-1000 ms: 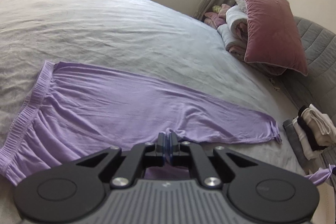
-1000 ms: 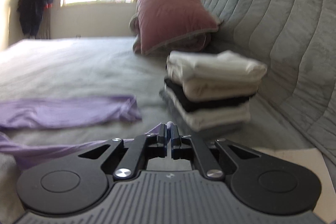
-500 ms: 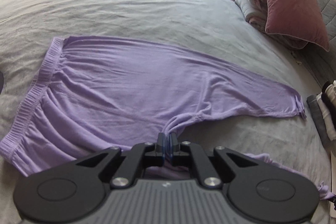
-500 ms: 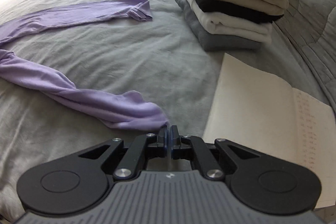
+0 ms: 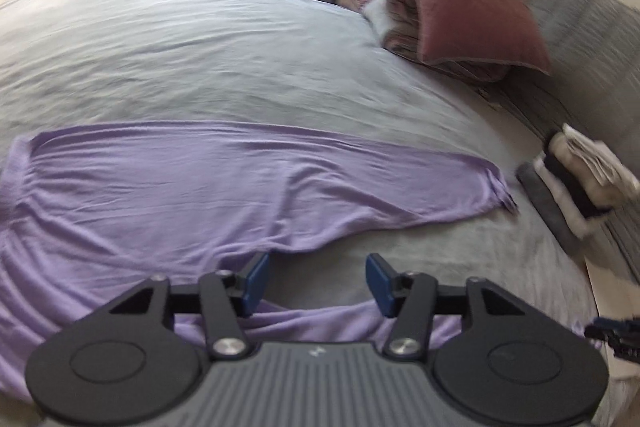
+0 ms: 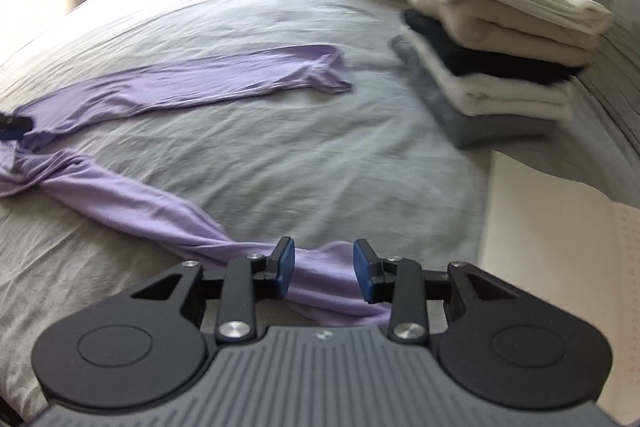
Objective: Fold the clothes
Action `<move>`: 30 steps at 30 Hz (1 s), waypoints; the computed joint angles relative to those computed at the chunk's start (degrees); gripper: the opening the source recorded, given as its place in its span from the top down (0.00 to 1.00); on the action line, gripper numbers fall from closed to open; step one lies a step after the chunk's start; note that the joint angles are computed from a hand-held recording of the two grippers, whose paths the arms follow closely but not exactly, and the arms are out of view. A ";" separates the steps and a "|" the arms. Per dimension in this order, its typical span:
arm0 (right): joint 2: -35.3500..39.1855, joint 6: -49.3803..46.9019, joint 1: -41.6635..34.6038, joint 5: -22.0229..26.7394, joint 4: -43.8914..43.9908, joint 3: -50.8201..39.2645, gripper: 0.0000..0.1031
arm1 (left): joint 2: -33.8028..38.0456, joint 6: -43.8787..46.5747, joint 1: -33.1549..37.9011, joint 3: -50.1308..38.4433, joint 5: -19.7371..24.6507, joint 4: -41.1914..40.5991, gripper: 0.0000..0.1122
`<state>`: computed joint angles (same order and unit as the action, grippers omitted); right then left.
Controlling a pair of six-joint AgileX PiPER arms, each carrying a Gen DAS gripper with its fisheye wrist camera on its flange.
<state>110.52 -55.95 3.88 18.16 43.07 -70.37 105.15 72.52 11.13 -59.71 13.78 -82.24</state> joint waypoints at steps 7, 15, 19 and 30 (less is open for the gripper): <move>3.15 5.83 4.47 -0.01 -7.56 -3.71 0.64 | 6.26 -3.68 -6.54 -5.64 -1.66 9.40 0.50; 5.19 5.01 4.60 3.20 -3.76 -7.72 0.64 | 7.22 -0.33 -7.12 -5.65 -0.25 8.25 0.95; 6.03 3.78 4.31 5.15 -2.78 -9.17 0.64 | 3.30 13.17 -5.53 -1.71 2.98 -3.76 0.96; 3.48 -6.20 1.98 9.06 4.41 -5.51 0.63 | -7.76 30.52 7.39 13.94 26.86 -7.60 0.97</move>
